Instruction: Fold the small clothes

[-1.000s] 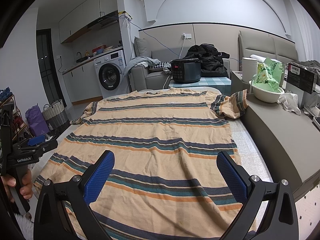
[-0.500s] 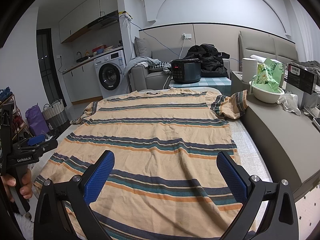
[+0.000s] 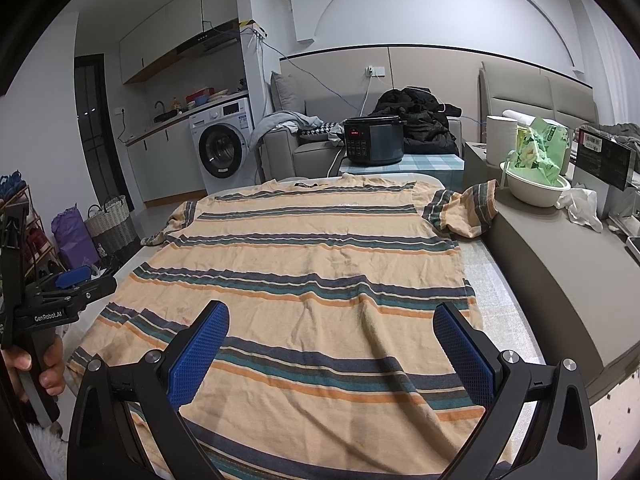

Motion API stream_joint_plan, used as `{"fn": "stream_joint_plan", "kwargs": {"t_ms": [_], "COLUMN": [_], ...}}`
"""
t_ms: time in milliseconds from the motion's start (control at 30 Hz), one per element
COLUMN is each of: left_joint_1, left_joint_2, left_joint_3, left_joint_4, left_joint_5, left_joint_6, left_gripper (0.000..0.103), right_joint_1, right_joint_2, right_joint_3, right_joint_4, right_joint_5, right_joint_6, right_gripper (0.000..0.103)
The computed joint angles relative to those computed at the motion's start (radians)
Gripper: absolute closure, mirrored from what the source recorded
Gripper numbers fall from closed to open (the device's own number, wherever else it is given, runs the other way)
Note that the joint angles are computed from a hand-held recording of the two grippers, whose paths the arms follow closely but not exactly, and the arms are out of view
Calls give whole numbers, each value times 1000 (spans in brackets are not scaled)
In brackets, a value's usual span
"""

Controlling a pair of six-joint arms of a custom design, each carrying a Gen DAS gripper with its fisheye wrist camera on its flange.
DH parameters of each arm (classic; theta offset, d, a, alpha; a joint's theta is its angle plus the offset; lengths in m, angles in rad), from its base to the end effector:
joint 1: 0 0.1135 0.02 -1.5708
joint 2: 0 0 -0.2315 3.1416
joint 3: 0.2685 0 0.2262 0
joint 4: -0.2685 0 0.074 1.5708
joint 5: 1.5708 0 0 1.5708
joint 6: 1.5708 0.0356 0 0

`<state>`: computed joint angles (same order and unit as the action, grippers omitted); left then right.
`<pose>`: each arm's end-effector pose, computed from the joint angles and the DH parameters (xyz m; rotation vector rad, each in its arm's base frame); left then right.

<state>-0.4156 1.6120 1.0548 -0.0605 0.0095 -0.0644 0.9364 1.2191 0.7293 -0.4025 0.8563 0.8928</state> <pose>0.3070 -0.1359 0.2169 0.3901 2.1676 -0.2804 0.1532 0.1629 0.2054 0.2895 2.0861 0.0024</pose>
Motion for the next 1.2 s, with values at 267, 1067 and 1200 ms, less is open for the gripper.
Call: {"fn": "stream_joint_plan", "kwargs": {"t_ms": [267,1067,1200], "left_joint_1": [0,-11,-3], "left_joint_2": [0,22,21], "left_joint_3": [-1,-40,-50], "left_joint_4": [1,87,112], "left_joint_5": [-1,35,58], "left_joint_6": [0,9,-20], "left_gripper": [1,1,1], "right_joint_1": [2,-35,-70], "right_joint_2": [6,-12,-43], "right_joint_3": [3,-19,-29], "right_joint_4": [0,-10,-3], "right_joint_5": [-3,-15,-45], "right_joint_6": [-1,31,22], "right_gripper": [0,0,0]}}
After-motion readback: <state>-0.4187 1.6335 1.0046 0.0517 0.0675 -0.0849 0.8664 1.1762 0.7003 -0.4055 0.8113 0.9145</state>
